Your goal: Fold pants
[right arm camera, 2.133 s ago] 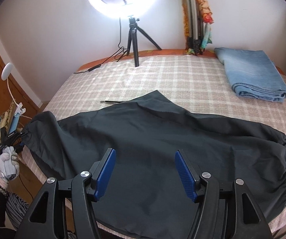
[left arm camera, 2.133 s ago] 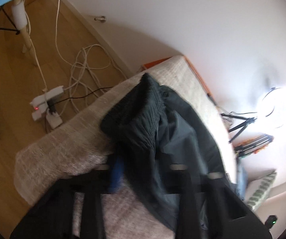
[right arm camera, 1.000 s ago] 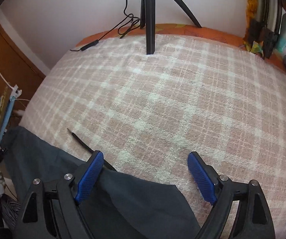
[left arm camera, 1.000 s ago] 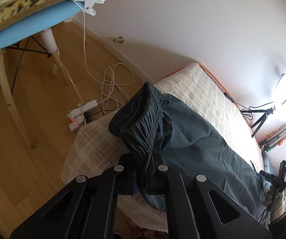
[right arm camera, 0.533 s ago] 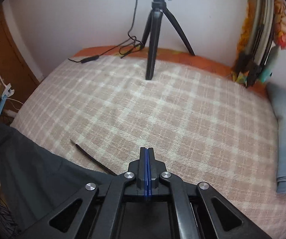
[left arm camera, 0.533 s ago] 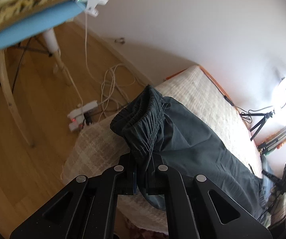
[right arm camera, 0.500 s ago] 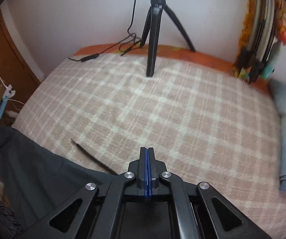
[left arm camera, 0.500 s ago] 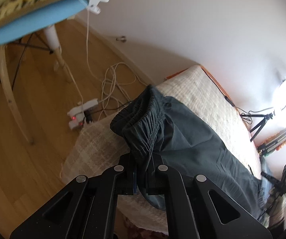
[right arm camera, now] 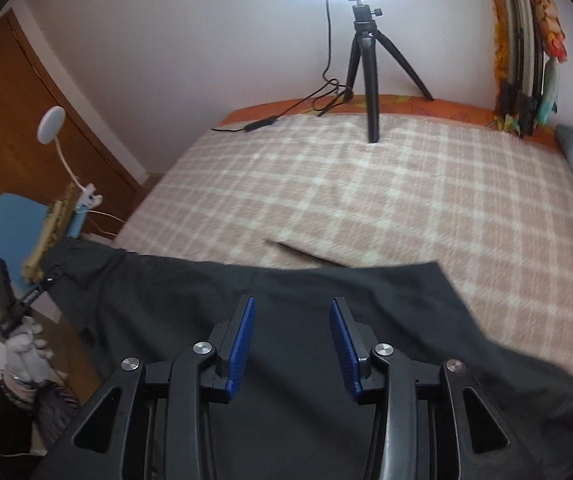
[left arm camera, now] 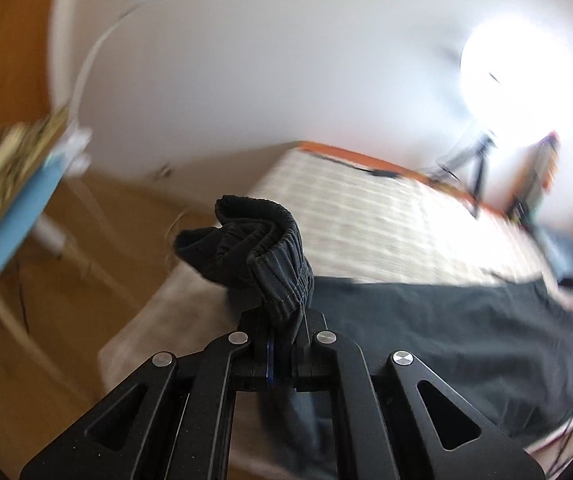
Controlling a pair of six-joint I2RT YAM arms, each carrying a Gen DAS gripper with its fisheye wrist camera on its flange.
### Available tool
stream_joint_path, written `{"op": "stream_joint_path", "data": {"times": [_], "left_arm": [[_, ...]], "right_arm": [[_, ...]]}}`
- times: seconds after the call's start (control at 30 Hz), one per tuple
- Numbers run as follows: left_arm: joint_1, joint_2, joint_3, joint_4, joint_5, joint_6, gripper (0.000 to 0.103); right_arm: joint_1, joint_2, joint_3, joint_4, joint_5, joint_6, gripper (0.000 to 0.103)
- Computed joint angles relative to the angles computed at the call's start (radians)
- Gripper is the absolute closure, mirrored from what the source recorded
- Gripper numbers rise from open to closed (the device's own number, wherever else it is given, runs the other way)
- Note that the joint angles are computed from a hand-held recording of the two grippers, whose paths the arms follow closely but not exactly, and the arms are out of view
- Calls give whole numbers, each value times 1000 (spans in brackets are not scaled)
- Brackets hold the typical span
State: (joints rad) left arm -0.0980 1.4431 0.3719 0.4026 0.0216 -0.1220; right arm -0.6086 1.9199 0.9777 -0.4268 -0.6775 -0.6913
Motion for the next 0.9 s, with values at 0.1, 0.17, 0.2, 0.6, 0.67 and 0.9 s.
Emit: {"op": "stream_joint_path", "data": {"times": [0.1,0.17,0.2,0.6,0.67,0.9], "left_arm": [[-229,11,12,18,-153,35,99],[-371,52,26,37,-234,54,99],[-454,96,45,53,-277,59,99],[-875,442,199,135,-464,45,99],[-905,452,198,144,-488,56,99],[-980,471,193,155,-484,72,95]], "right_arm": [[-20,-1,-7,-78,-52,-31,57],[-24,12,-8,-114,-82,-47,46],[-25,18,-11,-128,-95,-52,44],[88,244,13,-227,-161,30,31],[115,280,34,-235,-183,65,31],[222,310,40,-141,-102,236,31]]}}
